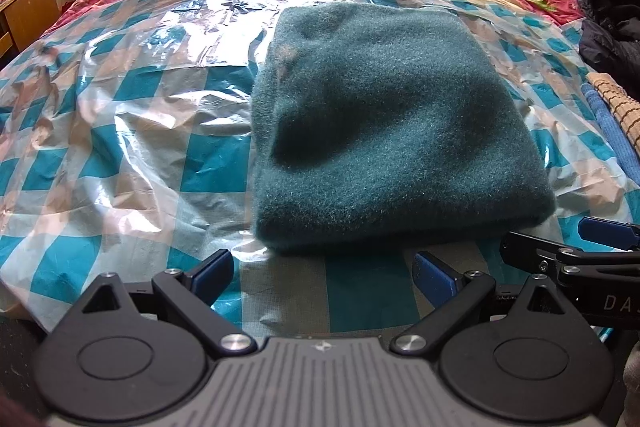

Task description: Fold small clothes

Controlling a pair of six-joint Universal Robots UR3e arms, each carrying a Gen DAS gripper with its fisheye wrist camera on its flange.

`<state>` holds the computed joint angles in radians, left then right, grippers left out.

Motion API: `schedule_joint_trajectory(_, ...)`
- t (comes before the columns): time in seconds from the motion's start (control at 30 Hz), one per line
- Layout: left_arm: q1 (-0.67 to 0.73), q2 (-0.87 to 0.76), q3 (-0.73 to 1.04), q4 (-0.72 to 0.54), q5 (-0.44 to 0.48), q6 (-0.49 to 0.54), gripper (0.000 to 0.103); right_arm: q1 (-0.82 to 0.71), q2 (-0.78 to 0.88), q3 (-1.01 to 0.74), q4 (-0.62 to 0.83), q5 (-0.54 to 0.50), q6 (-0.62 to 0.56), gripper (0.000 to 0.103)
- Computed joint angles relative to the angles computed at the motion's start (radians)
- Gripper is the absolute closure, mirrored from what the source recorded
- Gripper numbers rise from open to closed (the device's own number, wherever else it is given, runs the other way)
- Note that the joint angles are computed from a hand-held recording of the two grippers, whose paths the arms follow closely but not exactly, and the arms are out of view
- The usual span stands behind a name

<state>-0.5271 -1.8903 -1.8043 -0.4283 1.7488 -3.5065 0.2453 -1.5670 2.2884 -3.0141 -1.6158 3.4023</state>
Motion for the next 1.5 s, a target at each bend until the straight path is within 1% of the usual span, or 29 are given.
schedule_joint_trajectory(0.4,-0.012,-0.019,0.041,-0.066,0.028,-0.004,0.002,0.018,0.025,-0.031,0.066,-0.041,0.004,0.0)
schedule_joint_trajectory(0.8,-0.019,-0.022,0.061,-0.122,0.042,-0.013,0.003,0.016,0.032,-0.053,0.119,-0.033,-0.006,0.0)
schedule_joint_trajectory(1.5,-0.018,-0.017,0.074,-0.169,0.028,-0.034,0.003,0.004,0.021,-0.047,0.141,-0.012,-0.011,0.0)
